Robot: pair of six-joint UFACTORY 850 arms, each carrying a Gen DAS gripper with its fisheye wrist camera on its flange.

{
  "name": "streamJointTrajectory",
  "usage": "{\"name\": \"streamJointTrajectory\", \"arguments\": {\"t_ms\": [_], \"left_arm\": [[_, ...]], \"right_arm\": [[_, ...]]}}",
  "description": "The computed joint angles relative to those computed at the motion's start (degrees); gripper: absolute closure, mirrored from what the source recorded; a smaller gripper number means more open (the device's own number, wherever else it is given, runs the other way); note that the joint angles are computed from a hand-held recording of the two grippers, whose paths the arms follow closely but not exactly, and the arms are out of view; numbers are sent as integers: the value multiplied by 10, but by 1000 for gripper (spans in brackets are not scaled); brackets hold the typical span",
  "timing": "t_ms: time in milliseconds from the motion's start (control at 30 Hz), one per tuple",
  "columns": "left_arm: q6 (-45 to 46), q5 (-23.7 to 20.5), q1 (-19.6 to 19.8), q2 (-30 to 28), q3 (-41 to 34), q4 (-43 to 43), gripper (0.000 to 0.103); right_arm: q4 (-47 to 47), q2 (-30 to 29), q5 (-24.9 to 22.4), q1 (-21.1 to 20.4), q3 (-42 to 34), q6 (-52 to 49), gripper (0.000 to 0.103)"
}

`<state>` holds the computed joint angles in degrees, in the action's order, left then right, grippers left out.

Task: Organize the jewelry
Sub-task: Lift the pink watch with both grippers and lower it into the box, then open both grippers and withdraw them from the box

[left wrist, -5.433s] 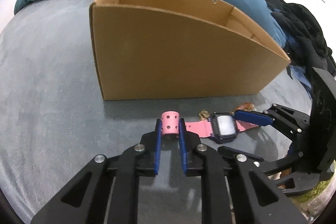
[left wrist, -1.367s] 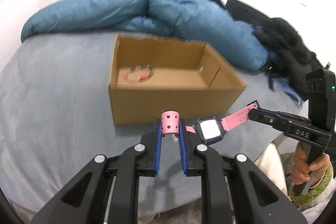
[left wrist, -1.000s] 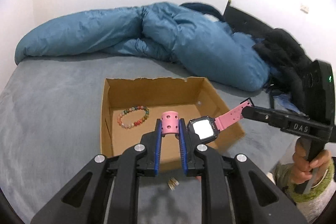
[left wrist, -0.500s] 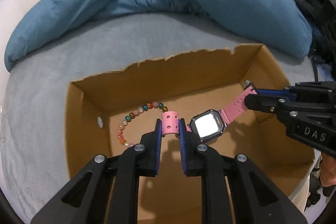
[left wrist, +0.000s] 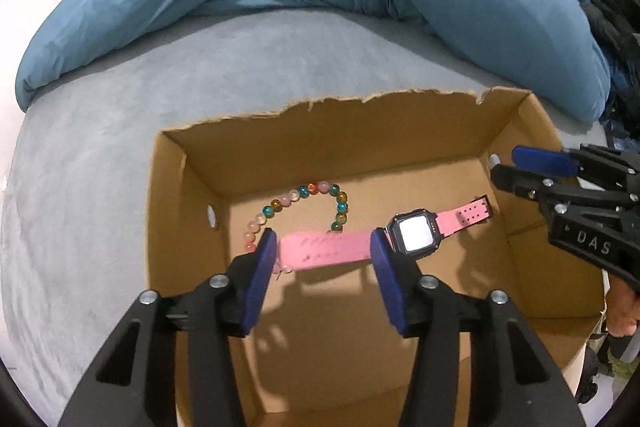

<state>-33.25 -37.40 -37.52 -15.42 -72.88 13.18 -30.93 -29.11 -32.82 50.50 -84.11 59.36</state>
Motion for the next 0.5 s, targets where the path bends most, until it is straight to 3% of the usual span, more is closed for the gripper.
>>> {"name": "streamJointTrajectory", "arguments": {"t_ms": [133,367,500], "left_arm": [[-36,4,-11,21,15,36,54],[-119,47,-39,91,71,121,54],[-202,76,-64,159,124,191,54]], "right_arm": [[-68,20,10,7,18,64,63],[-267,83,-17,52,77,226,33],[-343,121,-42,86,114,290,14]]}}
